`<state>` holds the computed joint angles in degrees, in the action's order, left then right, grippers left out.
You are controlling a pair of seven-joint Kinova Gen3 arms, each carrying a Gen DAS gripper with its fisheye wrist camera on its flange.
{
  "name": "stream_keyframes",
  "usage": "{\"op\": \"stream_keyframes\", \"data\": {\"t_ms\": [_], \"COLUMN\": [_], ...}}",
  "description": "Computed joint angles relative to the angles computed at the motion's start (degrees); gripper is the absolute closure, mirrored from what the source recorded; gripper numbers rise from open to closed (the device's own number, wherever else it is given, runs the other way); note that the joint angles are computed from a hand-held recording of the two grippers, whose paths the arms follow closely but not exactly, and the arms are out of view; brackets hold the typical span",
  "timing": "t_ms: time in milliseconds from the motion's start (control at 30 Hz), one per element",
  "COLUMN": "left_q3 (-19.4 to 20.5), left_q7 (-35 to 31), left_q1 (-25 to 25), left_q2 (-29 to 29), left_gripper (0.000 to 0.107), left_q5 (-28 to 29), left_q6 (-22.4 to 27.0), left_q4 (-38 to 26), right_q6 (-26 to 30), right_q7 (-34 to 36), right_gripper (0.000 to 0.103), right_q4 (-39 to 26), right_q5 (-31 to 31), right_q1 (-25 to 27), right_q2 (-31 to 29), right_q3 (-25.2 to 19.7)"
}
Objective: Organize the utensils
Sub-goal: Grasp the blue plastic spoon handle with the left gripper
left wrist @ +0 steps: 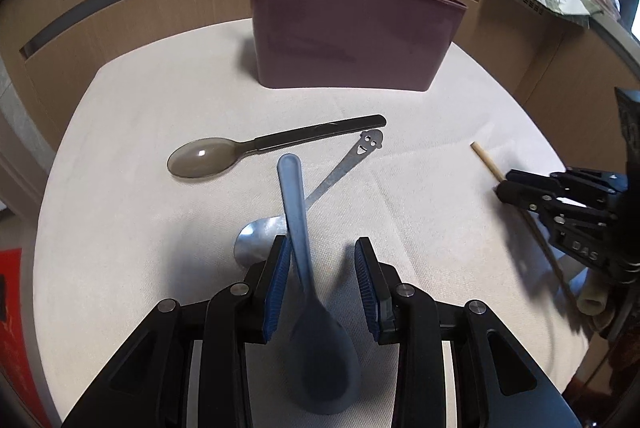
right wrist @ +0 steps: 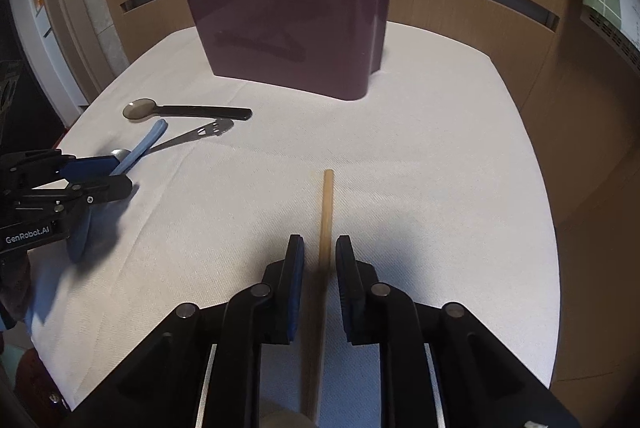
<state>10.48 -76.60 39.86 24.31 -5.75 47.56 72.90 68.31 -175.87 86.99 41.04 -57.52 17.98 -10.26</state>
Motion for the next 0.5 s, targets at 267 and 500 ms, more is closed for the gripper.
{"op": "stream_keyframes", "data": {"t_ms": [267, 500], "left_q3": [0.92, -2.13], "left_q7": [-1.90, -1.58], "left_q1": [-1.84, 2.42], "left_q2": [1.89, 5.60], "left_gripper": [0.074, 0.095], "left_q5": [3.15, -2.40], "left_q6": [3.70, 7.00], "left_q4": [-3.44, -10.20], "right_q6": [1.20, 3.20], "right_q7": [-0.43, -2.09], "right_gripper": [0.098, 0.098], "right_q4": [-2.00, -2.31], "right_q5": [1.64, 3.97], "right_q1": [-1.02, -2.17], "right_q2": [0.57, 0.03], "right_q3": [0.75, 0.43]}}
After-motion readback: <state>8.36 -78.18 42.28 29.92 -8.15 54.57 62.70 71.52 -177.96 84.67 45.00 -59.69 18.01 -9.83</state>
